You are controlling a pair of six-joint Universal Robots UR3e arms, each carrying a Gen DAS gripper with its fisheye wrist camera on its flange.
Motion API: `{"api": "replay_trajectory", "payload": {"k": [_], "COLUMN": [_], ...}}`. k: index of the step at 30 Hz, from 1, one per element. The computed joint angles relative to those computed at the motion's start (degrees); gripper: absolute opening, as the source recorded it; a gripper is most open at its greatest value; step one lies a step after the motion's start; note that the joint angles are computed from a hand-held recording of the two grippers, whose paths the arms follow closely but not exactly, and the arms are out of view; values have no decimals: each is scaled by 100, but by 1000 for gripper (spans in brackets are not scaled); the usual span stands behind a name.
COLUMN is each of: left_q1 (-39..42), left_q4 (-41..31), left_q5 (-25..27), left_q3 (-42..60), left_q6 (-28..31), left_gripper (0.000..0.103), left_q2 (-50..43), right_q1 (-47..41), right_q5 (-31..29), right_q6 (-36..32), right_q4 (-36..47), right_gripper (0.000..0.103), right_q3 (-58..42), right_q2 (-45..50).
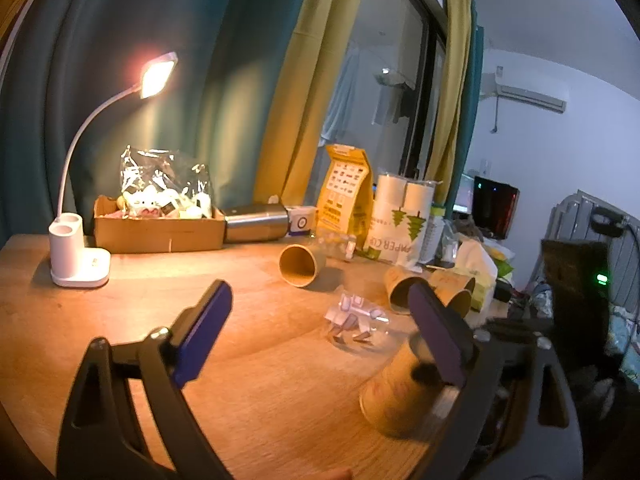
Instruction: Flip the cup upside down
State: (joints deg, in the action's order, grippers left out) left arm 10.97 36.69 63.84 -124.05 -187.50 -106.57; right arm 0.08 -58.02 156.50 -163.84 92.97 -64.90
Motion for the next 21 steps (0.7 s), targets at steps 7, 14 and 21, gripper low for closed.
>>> {"api": "replay_trajectory", "payload": {"k": [7,14,21], "left_q1": [-257,-494,-510], "left_q4": [-18,-202,-233], "left_q5": [288,602,569], "left_q3": [111,242,201], "left_q6": [122,307,331], "left_gripper": [91,93,103], "left_q2": [-108,-193,-162], "right_q1": [17,-9,-364], "right_q5": [-502,-518,-291], "right_q6": [489,644,957], "right_q4": [-219,-579,-1020], "right_gripper": [58,71,73], "right_q3": [-565,-263,656], "right_q2": [524,417,-305]}}
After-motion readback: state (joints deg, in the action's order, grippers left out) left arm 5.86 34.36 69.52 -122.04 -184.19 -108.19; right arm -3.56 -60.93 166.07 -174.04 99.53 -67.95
